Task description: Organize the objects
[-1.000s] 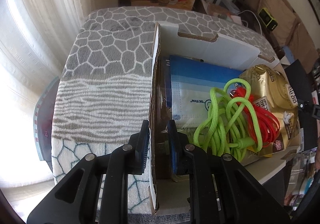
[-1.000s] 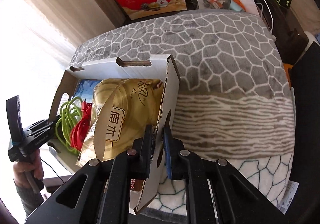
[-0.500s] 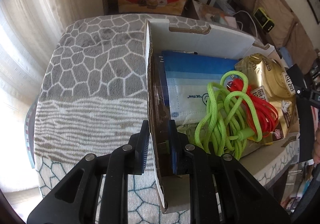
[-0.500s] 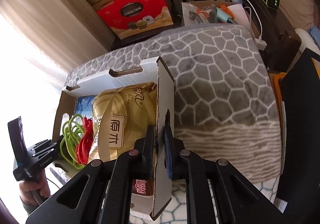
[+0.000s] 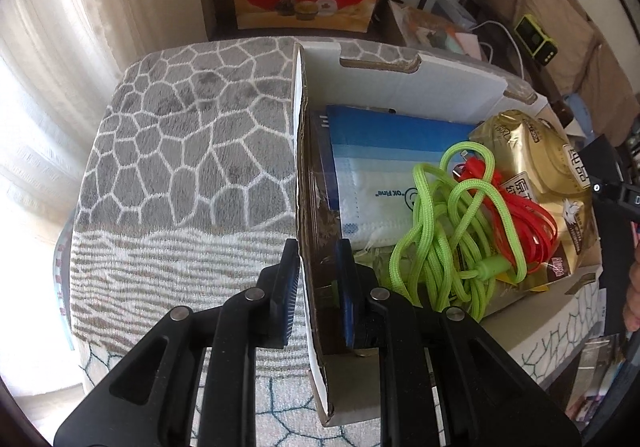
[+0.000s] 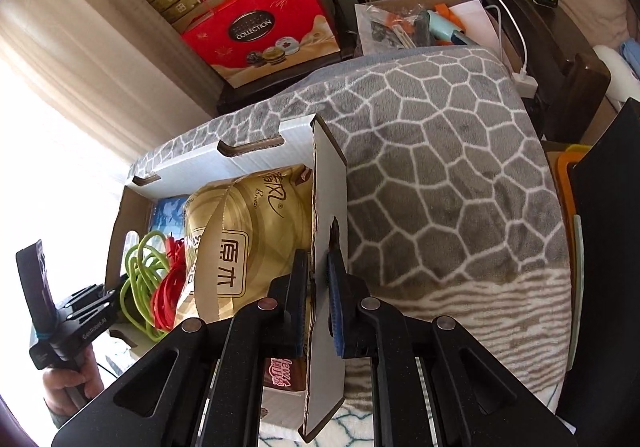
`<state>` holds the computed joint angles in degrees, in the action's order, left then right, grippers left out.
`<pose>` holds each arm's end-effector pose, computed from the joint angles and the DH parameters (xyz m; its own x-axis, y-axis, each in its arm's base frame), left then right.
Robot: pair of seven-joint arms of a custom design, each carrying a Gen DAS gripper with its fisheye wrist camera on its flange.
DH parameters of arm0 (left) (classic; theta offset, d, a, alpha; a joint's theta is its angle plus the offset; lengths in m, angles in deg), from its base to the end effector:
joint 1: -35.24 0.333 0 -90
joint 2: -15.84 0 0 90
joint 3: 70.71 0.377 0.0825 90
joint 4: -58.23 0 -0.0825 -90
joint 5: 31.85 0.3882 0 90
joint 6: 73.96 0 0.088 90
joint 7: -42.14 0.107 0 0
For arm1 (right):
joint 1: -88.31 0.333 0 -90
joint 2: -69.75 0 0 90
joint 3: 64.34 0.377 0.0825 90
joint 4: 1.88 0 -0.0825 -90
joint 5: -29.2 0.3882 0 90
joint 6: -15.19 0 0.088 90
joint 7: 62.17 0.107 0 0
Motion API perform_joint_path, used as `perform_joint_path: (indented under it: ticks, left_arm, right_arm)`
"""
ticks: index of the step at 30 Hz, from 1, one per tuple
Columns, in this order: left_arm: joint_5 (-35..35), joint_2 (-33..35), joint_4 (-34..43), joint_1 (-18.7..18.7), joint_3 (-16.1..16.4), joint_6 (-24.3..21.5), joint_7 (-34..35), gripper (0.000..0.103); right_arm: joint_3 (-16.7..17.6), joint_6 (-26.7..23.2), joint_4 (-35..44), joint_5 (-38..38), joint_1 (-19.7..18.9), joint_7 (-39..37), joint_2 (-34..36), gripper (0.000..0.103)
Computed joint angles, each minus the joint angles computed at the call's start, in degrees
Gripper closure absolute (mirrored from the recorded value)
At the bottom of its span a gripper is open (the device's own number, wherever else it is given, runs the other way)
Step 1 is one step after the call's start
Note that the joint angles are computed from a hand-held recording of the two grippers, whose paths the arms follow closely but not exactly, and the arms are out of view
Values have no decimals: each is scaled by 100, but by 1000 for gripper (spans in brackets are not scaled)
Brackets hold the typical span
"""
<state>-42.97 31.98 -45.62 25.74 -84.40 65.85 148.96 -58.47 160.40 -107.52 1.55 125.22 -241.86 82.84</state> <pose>0.6307 -0.2530 0.4837 -0.5406 -0.8314 0.1285 -0.8022 0.4634 -0.3766 0.4933 0.4555 0.5105 -0.3769 -0.8467 -0.3754 -0.7679 0.5123 -0.3845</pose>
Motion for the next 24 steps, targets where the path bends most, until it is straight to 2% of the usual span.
perform_joint_path:
  ticks: [2, 5, 6, 7, 9, 11, 14, 16, 18, 20, 24]
  left_arm:
    - [17, -13, -18, -10, 5, 11, -15, 88]
    - [15, -13, -9, -10, 6, 0, -40, 87]
    - [-35, -17, -10, 6, 14, -14, -98, 80]
    - [-33, -32, -18, 10, 41, -28, -189, 75]
    - [-213, -104, -73, 94, 37, -65, -245, 51]
    - [-595, -214, -165, 241, -18, -77, -79, 45]
    - [-787, -527, -503, 280, 7, 281, 70, 36]
    - [-936, -803, -817, 283, 6, 636, 283, 29]
    - [-1187, -1060, -1121, 274, 1, 1019, 563, 17]
    - [-1623, -1311, -1437, 245, -7, 1358, 979, 9]
    - [-1688, -1617, -1821, 74, 102, 1703, 1119, 5]
  right_arm:
    - [-3, -39, 17, -27, 16, 2, 11, 92]
    - [-24, 2, 13, -95, 25, 32, -3, 84]
    - [-40, 27, -3, -153, 38, 104, -24, 76]
    - [-66, -4, 4, -291, 80, 213, -44, 62]
    - [-93, -232, 81, -648, 184, 390, -74, 46]
    - [-46, -585, 194, -897, 267, 460, -102, 44]
    - [58, -1164, 420, -1185, 409, 538, -84, 38]
    - [116, -1651, 605, -1510, 583, 713, -41, 28]
    - [179, -2093, 778, -1796, 760, 874, 21, 21]
    - [230, -2313, 858, -2001, 884, 1034, 48, 19]
    - [329, -2713, 1065, -2026, 1055, 1094, 157, 16]
